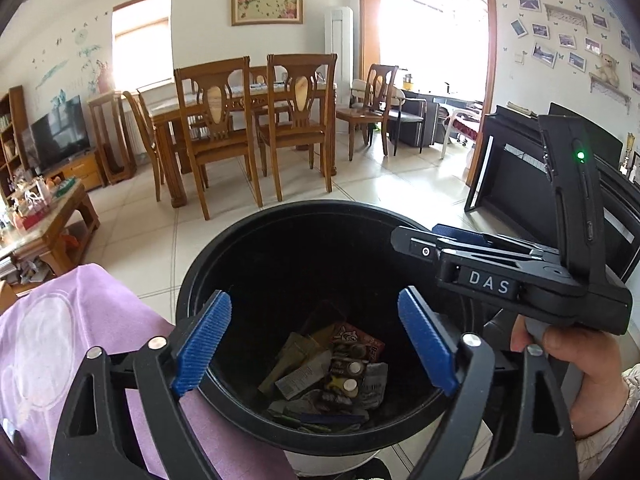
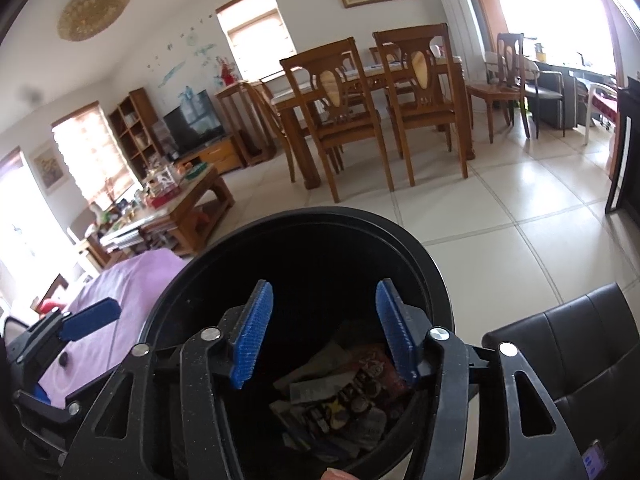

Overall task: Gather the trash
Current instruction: 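Carry orange and battery card over the black bin and open both tools to drop them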

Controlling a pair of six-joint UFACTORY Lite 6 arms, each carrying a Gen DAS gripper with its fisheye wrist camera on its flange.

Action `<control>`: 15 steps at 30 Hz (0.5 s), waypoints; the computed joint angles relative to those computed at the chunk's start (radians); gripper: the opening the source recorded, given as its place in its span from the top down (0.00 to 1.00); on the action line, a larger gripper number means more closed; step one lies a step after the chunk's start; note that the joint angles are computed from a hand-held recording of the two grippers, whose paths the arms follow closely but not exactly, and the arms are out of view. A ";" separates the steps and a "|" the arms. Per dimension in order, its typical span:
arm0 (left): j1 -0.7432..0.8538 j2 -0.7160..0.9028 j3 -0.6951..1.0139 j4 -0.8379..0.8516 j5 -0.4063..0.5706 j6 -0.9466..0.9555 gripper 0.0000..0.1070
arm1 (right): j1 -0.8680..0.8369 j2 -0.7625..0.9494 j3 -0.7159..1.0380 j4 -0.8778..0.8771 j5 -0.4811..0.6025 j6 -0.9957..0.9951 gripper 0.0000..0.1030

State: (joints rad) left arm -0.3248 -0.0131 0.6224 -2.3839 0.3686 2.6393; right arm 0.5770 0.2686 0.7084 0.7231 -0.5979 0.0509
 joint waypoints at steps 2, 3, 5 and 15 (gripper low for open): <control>0.001 -0.025 -0.020 -0.045 0.004 0.046 0.14 | 0.017 -0.003 0.004 0.028 -0.004 -0.015 0.35; 0.002 -0.041 -0.031 -0.069 0.004 0.070 0.14 | 0.020 -0.006 0.003 0.032 -0.004 -0.016 0.33; 0.011 -0.064 -0.043 -0.073 0.001 0.077 0.11 | 0.036 -0.011 0.005 0.049 -0.006 -0.016 0.27; 0.293 -0.300 -0.195 0.149 0.067 -0.071 0.08 | 0.180 0.027 0.131 0.231 -0.005 -0.145 0.26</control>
